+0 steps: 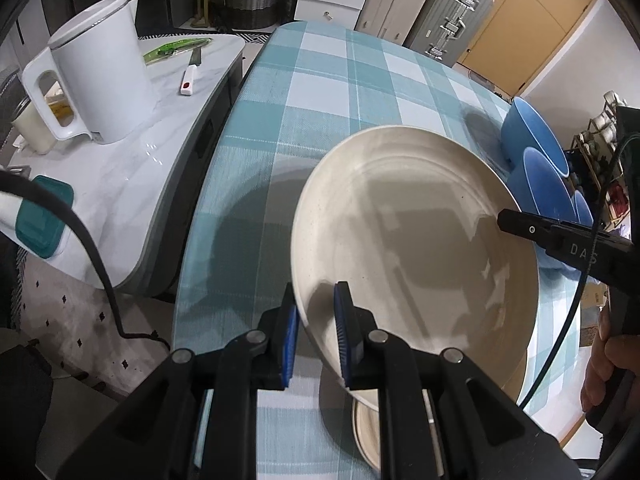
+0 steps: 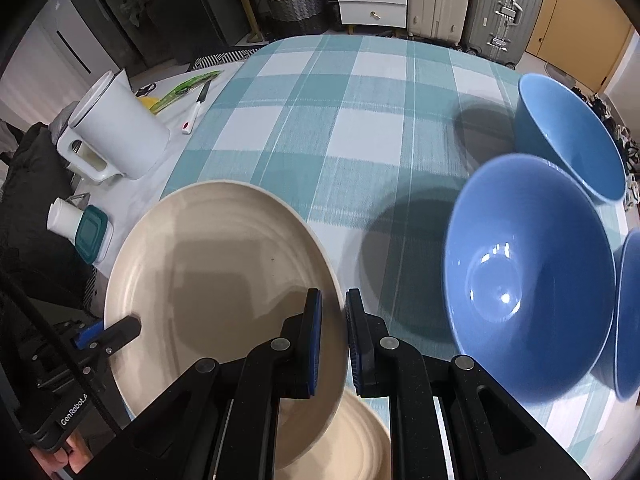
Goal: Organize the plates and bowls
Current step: 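Carry the cream plate with both grippers toward the stacked cream plates, then lower the cream plate onto the stacked plates with both grippers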
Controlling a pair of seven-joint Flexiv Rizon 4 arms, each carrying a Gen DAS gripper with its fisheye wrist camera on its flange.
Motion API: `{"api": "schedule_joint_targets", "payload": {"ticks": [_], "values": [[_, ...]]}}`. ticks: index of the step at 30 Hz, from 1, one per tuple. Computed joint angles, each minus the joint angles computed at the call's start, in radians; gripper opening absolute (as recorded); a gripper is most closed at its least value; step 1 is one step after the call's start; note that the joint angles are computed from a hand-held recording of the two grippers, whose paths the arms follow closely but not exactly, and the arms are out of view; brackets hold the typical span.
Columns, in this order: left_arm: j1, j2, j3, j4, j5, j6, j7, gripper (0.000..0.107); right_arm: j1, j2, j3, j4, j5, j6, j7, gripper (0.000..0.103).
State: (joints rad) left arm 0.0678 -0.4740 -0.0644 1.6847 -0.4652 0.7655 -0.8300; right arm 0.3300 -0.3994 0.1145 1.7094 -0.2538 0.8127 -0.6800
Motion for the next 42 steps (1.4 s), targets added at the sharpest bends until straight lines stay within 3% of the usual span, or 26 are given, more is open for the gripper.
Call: {"api": "schedule_joint_targets", "payload": {"ticks": [20,25,42], "values": [[-0.01,0.137,0.016,0.256,-0.069,0.073,0.099,0.015,0.005,0.146,0.034,0.249,-0.022,0.104,0.088,0.012],[-0.013,0.158,0.021,0.292,-0.078,0.096,0.122,0.015,0.0,0.167,0.042,0.301,0.001,0.173,0.118,0.012],[-0.027,0.21,0.032,0.378,-0.091,0.128,0.166,0.015,0.01,0.224,0.053,0.409,-0.05,0.21,0.182,0.012]]}}
